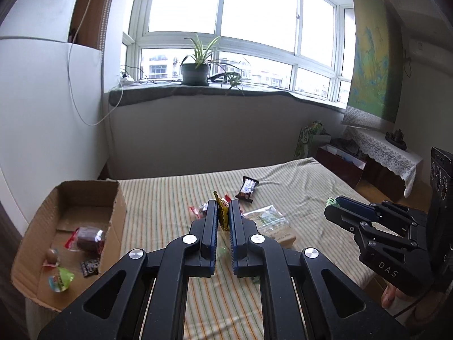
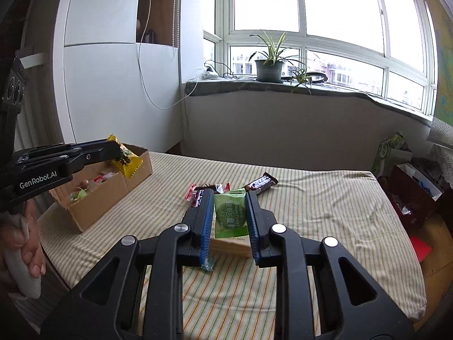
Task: Organize snacks
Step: 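Carry both held packets over the cardboard box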
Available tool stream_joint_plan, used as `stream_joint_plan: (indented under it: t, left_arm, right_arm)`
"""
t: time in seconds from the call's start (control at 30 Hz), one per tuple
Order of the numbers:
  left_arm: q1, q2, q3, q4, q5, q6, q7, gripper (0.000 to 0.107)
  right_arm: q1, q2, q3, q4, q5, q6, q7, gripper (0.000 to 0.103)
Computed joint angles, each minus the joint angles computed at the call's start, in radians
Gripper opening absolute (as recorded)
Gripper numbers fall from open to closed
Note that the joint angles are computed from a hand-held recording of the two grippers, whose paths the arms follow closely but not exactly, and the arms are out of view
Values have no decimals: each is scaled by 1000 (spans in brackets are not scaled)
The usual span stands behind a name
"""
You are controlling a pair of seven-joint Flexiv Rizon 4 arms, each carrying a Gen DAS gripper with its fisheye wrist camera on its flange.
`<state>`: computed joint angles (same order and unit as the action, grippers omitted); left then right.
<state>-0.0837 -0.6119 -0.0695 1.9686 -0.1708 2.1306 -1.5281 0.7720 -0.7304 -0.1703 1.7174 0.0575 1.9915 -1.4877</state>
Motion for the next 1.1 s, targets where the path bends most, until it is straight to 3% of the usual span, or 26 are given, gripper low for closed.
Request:
stream_joint_plan:
  t: [0.27, 0.57, 0.73, 1.1]
  left_arm:
    - [3, 36, 12, 37, 0, 52, -8, 6]
    - [77, 60, 6, 102, 49, 107, -79, 6]
    - [126, 87, 30, 175, 61, 151, -131, 6]
    - [204, 146, 110, 352, 27, 251, -210, 6]
  right_arm:
    - [57, 17, -46, 0, 18, -20, -22, 23]
    - [93, -17, -42, -74, -43, -80, -12, 23]
    - [76, -66, 31, -163, -147, -134, 17, 23]
    - [-1, -194, 281, -371, -416, -228, 47, 23]
